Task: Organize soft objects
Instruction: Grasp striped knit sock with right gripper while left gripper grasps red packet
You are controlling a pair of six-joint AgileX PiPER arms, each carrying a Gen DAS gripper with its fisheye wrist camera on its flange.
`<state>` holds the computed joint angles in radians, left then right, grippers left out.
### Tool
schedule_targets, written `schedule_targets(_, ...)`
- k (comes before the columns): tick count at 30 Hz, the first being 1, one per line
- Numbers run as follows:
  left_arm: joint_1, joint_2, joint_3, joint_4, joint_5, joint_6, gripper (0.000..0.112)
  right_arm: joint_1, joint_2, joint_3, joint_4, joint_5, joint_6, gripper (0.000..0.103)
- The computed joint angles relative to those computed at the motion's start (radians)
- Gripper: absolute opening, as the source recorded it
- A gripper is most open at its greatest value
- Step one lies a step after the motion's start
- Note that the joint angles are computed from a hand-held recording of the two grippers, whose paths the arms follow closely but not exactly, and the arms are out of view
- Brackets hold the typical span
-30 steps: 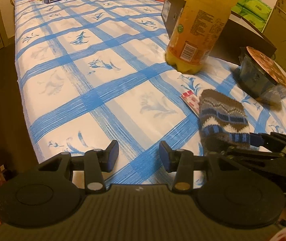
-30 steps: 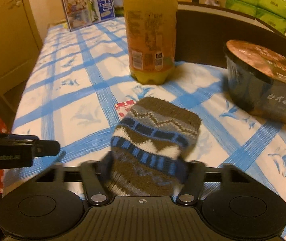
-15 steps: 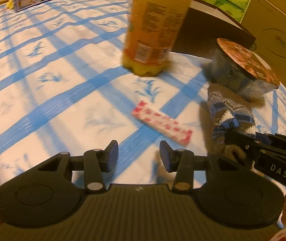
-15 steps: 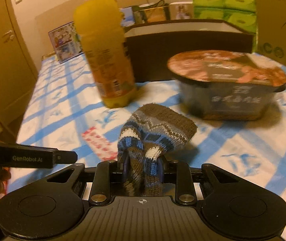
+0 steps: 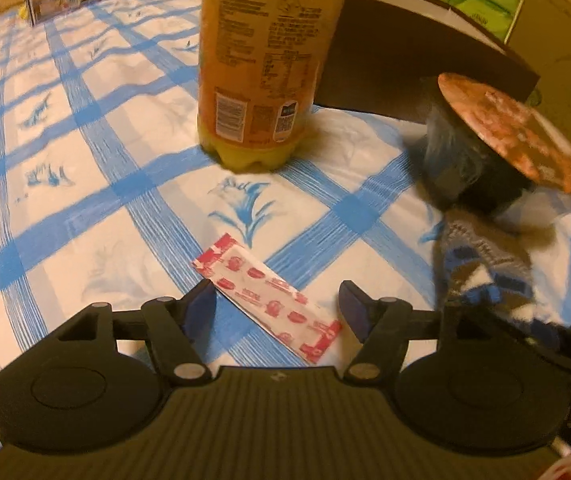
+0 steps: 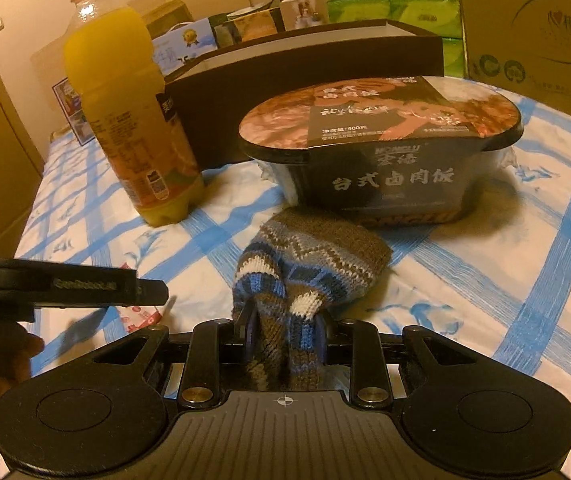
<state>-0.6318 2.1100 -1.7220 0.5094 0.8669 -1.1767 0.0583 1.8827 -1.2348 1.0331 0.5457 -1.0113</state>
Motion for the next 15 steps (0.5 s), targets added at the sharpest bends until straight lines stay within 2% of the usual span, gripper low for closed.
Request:
schedule_targets(6,-0.015,-0.021,0.053,0.057,0.002,0.053,0.059,-0.009,0.012,-0.007,0.021,0.019,-0.038,0.029)
schedule_targets(12,0.011,-0.129,0.22,0.088,-0.055,0.09,0.054,-0.023,0.021,-0.018,0.031,0.05,-0.07,0.029)
schedule_targets(15,0.031,-0.155,0.255,0.058,-0.093,0.16,0.054,-0.024,0.027,-0.024,0.027,0.055,-0.064,0.029)
